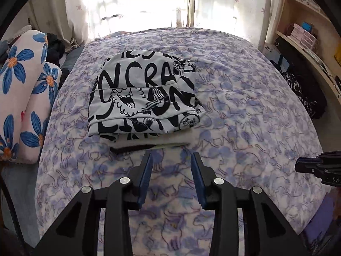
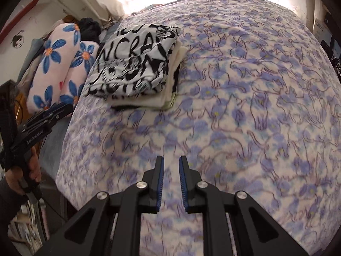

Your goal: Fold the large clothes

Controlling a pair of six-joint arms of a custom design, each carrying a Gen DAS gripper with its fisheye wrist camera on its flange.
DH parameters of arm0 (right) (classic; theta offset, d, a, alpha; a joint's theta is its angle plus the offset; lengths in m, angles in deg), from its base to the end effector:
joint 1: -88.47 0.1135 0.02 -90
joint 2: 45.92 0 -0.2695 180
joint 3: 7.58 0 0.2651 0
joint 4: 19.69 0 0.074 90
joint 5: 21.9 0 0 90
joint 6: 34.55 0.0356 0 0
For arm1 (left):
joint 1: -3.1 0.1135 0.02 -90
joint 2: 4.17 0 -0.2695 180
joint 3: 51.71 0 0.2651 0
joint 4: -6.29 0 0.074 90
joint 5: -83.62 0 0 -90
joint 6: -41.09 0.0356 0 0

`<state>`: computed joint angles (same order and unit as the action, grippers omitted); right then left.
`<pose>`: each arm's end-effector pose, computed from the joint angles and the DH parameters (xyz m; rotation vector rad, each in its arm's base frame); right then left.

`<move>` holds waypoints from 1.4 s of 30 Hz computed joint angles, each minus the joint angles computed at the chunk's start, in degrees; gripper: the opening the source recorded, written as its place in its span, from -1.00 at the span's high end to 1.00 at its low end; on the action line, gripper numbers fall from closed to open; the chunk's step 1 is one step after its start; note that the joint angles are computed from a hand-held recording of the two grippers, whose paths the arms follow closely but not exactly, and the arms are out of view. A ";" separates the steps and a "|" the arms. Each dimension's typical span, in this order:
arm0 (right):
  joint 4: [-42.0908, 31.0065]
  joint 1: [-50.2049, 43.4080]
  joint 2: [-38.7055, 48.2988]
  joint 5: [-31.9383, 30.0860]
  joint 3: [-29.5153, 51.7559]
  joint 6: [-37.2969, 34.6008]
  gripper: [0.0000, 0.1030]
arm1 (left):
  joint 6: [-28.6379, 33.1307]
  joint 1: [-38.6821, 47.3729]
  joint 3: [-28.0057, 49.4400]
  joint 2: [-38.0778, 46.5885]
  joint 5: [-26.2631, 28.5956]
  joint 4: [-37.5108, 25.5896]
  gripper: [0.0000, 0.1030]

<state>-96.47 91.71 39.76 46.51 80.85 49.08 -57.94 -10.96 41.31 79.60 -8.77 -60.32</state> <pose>0.2928 0.0297 0.2920 -0.3101 2.7920 0.5245 0.3025 -0.0742 0.3318 0.0972 2.5718 -0.0982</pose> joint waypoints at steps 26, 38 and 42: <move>-12.09 -18.31 -26.50 4.79 -19.31 -10.57 -0.26 | -47.09 -35.66 -8.93 -8.82 -11.04 -14.32 -0.50; -14.59 -18.00 -28.49 2.64 -11.73 -10.14 -0.26 | -53.07 -41.35 2.06 -3.89 -18.21 -19.59 -0.50; -14.04 -18.65 -28.40 2.36 -11.64 -10.37 -0.27 | -51.70 -43.92 5.38 -1.16 -20.13 -20.08 -0.50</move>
<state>-110.51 73.06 11.36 48.88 69.21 38.71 -109.64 -54.88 46.69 78.44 -28.91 -80.40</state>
